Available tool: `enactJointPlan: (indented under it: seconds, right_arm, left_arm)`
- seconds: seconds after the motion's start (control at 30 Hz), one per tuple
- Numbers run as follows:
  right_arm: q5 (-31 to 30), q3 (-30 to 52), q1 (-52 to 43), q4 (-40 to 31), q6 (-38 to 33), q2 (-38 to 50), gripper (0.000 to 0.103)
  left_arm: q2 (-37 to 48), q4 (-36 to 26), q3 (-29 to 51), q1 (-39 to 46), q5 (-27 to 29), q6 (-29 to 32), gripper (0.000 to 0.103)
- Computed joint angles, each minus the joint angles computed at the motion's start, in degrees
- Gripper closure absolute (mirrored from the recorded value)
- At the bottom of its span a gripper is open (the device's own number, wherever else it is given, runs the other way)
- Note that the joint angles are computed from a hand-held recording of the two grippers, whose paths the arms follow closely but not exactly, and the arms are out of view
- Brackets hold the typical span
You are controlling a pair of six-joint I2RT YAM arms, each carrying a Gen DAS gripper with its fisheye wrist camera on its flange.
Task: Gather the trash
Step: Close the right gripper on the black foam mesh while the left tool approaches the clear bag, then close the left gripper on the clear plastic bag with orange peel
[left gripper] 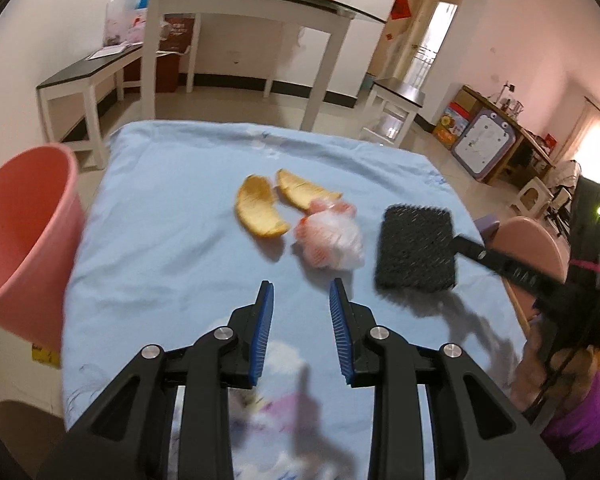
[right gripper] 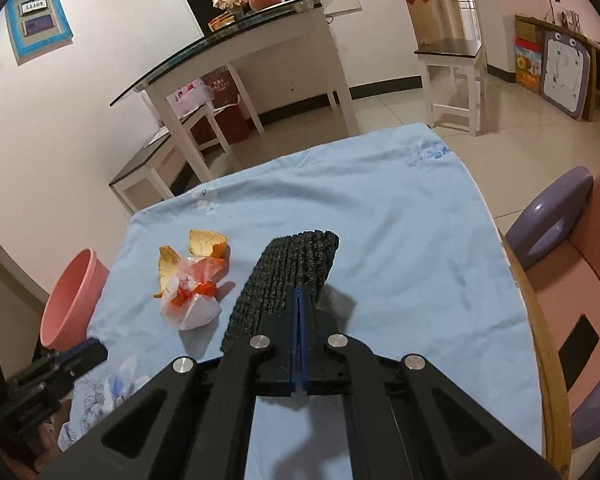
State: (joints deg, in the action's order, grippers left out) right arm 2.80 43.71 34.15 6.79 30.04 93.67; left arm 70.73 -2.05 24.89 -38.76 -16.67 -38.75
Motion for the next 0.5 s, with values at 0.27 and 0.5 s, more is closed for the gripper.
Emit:
enactJointPlan:
  seconds: [0.27,0.5]
  right_arm:
    - [-5.39,-2.26,-2.37,4.28,1.47,2.35,0.101]
    - [-8.29,-3.16,-3.15,5.83,1.99,2.98,0.101]
  left_arm:
    - [13.27,4.74,7.94,2.26,3.28,0.67,0.074]
    - [20.3,6.2,12.04,4.62,5.62,-3.83,0.074]
